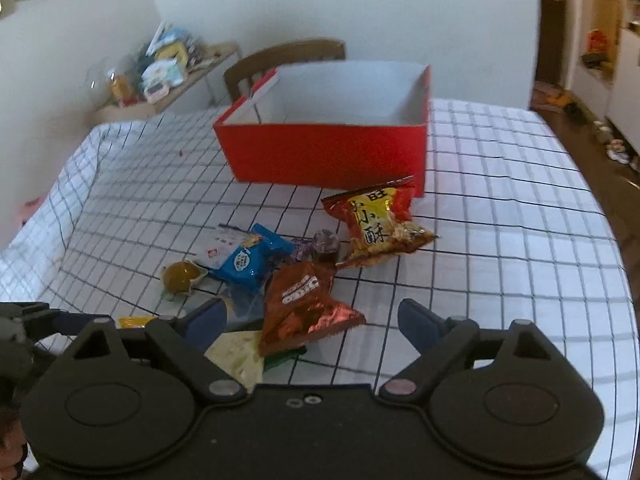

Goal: Organize snacks
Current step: 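Grasp the brown Oreo bag with right tool while left tool grasps pale green bag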

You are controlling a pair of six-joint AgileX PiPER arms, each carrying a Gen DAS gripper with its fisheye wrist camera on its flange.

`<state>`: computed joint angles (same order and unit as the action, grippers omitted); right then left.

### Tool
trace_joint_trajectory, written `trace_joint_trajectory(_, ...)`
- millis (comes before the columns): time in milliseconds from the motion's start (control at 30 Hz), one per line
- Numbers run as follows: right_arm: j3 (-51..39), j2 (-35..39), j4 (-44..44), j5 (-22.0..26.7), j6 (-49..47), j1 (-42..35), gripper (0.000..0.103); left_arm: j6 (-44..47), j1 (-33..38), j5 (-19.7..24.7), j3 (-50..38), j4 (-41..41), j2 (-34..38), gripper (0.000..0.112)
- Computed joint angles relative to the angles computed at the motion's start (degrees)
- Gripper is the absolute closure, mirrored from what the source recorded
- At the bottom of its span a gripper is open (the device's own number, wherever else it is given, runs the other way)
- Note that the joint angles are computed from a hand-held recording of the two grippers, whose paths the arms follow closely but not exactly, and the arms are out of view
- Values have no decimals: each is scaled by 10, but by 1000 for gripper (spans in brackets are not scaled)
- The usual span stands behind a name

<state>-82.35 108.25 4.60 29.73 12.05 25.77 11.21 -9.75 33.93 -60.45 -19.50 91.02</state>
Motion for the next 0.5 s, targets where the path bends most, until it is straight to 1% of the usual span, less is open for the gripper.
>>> trace_joint_trajectory(33, -28, 20, 27, 24, -40, -10, 11, 39, -1, -7, 4, -24, 3, 13)
trace_joint_trajectory(67, -59, 42, 37, 47, -60, -15, 12, 54, -8, -21, 11, -26, 5, 13)
trace_joint_trajectory(100, -91, 65, 37, 71, -72, -18, 12, 65, -17, -31, 12, -22, 10, 13)
trace_joint_trajectory(167, -143, 103, 67, 109, -114, -26, 14, 94, -28, -43, 11, -23, 21, 13)
trace_joint_trajectory(233, -194, 139, 79, 144, -122, -28, 15, 98, -46, -59, 11, 3, 34, 13)
trace_joint_trajectory(300, -236, 172, 91, 168, -134, -32, 15, 88, -69, -89, 21, 51, 36, 13)
trace_joint_trajectory(367, -269, 198, 87, 187, -134, -33, 17, 115, -82, -113, 30, 69, 41, 14)
trace_joint_trajectory(467, -316, 232, 94, 222, -139, -35, 19, 153, -93, -123, 26, 79, 64, 14)
trace_joint_trajectory(500, -330, 243, 100, 234, -147, -37, 19, 155, -96, -121, 21, 85, 75, 17)
